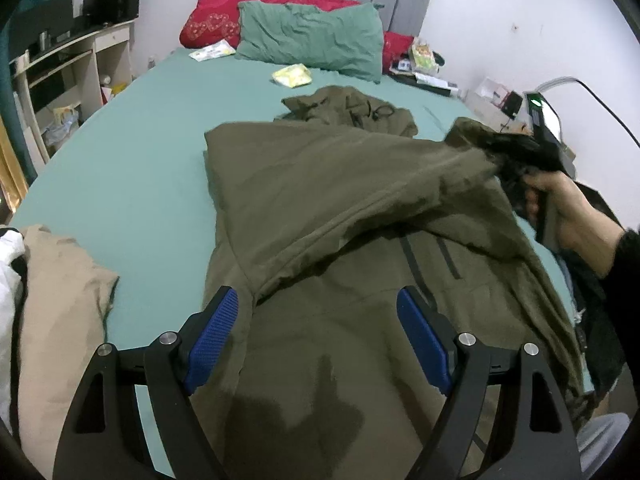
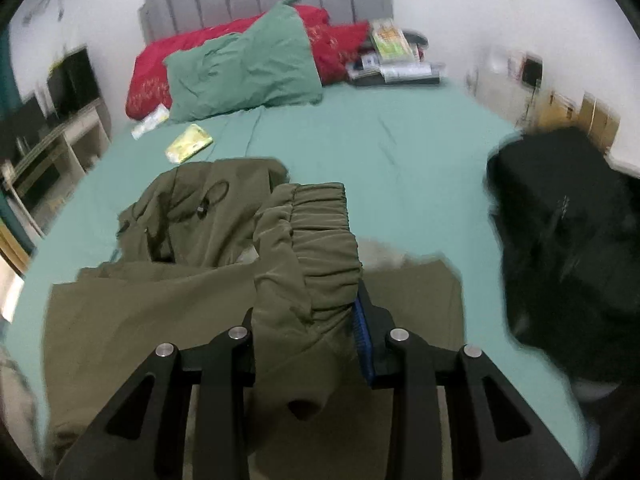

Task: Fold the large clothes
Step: 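Lay the sleeve on the jacket and open the right gripper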

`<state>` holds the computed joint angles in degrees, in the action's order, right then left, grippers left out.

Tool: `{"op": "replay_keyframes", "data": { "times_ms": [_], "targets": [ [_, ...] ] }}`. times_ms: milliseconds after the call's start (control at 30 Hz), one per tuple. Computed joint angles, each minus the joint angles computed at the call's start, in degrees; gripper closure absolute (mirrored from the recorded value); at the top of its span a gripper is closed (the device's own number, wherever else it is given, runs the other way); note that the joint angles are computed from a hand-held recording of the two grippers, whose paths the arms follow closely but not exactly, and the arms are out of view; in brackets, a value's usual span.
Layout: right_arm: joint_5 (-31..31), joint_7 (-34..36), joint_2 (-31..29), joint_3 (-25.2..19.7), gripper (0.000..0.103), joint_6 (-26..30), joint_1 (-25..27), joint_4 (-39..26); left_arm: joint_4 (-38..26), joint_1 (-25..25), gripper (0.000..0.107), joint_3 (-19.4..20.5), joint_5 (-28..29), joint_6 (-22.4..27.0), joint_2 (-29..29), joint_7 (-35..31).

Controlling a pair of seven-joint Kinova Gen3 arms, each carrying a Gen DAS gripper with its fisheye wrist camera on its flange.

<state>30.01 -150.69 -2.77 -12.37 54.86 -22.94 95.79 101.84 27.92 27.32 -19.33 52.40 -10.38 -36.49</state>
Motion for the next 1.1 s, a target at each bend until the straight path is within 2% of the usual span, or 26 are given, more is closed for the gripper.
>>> {"op": "replay_keyframes", "data": {
  "times_ms": [67, 167, 200, 267, 333, 367, 433, 467, 500, 533, 567, 633, 700, 733, 767, 833, 933, 1000, 1033, 1100],
  "targets": [
    [-3.4, 0.9, -2.4, -1.4, 0.070, -4.5, 3.8, 5.0, 0.2, -0.1, 0.023, 0.0, -0.4, -0.2, 1.1, 0.3],
    [-9.1, 5.1, -4.2, -5.3, 0.067, -8.2, 10.7, 9.4, 0.6, 0.1, 0.023, -0.2, -1.6, -1.6, 2.1, 1.6],
    [-11.5, 7.3, -5.0, -4.7, 0.065, -9.2, 11.3, 10.6, 0.8, 0.3, 0.023, -0.3, -2.3, -2.2, 2.5, 2.4],
    [-16.1, 11.3, -6.2, -2.6, 0.052, -10.7, 11.4, 13.4, 1.1, 0.6, 0.023, -0.6, -3.7, -3.3, 3.0, 3.5],
    [-20.3, 15.6, -7.1, -0.7, 0.043, -9.0, 12.0, 14.1, 1.2, 1.0, 0.023, -1.2, -5.1, -4.0, 4.4, 3.2],
    [-21.2, 16.9, -8.0, -1.2, 0.038, -8.5, 13.2, 14.5, 0.9, 1.4, 0.023, -1.8, -5.3, -4.2, 5.4, 2.6],
    [-21.6, 17.9, -10.4, -2.5, 0.034, -9.7, 15.4, 15.7, 0.4, 2.2, 0.023, -3.4, -4.8, -3.9, 7.3, 0.9],
    [-22.0, 19.0, -11.8, -2.2, 0.034, -10.4, 15.8, 16.1, -0.6, 2.8, 0.031, -3.9, -4.9, -2.5, 8.7, 0.2],
    [-21.9, 19.9, -12.7, -1.4, 0.034, -11.4, 15.5, 16.7, -1.8, 3.5, 0.037, -4.4, -5.7, -0.2, 10.6, 0.2],
    [-21.6, 21.0, -13.5, -1.6, 0.034, -12.2, 16.3, 16.9, -2.8, 4.3, 0.049, -5.0, -6.4, 2.2, 12.3, 0.4],
    [-21.9, 23.0, -13.9, -1.1, 0.034, -12.7, 16.9, 17.0, -3.4, 5.1, 0.057, -5.7, -6.9, 4.3, 13.6, 1.1],
    [-25.5, 26.7, -14.2, 3.1, 0.034, -14.2, 16.1, 17.8, -3.4, 6.3, 0.058, -7.4, -7.9, 6.5, 14.7, 3.1],
    [-30.1, 30.3, -13.0, 8.4, 0.035, -15.1, 12.0, 18.6, -3.4, 8.1, 0.058, -9.4, -9.4, 8.7, 15.5, 5.4],
    [-31.5, 32.5, -11.4, 10.1, 0.044, -14.7, 9.6, 18.3, -3.6, 8.0, 0.058, -9.9, -9.1, 9.0, 15.6, 5.3],
    [-31.9, 33.9, -10.3, 10.7, 0.059, -13.8, 7.9, 18.2, -3.5, 8.0, 0.058, -10.7, -8.5, 9.0, 15.3, 5.3],
    [-29.9, 33.8, -9.5, 8.8, 0.065, -12.9, 7.6, 18.2, -2.4, 5.4, 0.058, -9.1, -7.9, 6.1, 12.8, 7.0],
    [-25.2, 27.7, -10.5, 1.9, 0.067, -13.9, 12.4, 18.9, 0.3, -1.3, 0.058, -1.4, -13.0, 0.1, 8.3, 11.6],
    [-21.5, 25.1, -9.2, -2.4, 0.067, -11.3, 14.6, 17.2, 0.4, -5.4, 0.058, 3.5, -14.6, -1.1, 7.5, 11.6],
    [-20.5, 25.2, -7.8, -3.9, 0.067, -9.0, 15.0, 15.8, 0.0, -6.7, 0.057, 4.7, -14.0, -1.0, 8.1, 10.4],
    [-19.2, 24.9, -4.8, -6.9, 0.067, -4.5, 16.8, 12.7, -1.4, -6.6, 0.056, 3.9, -10.2, 0.5, 11.0, 6.8]
  ]
}}
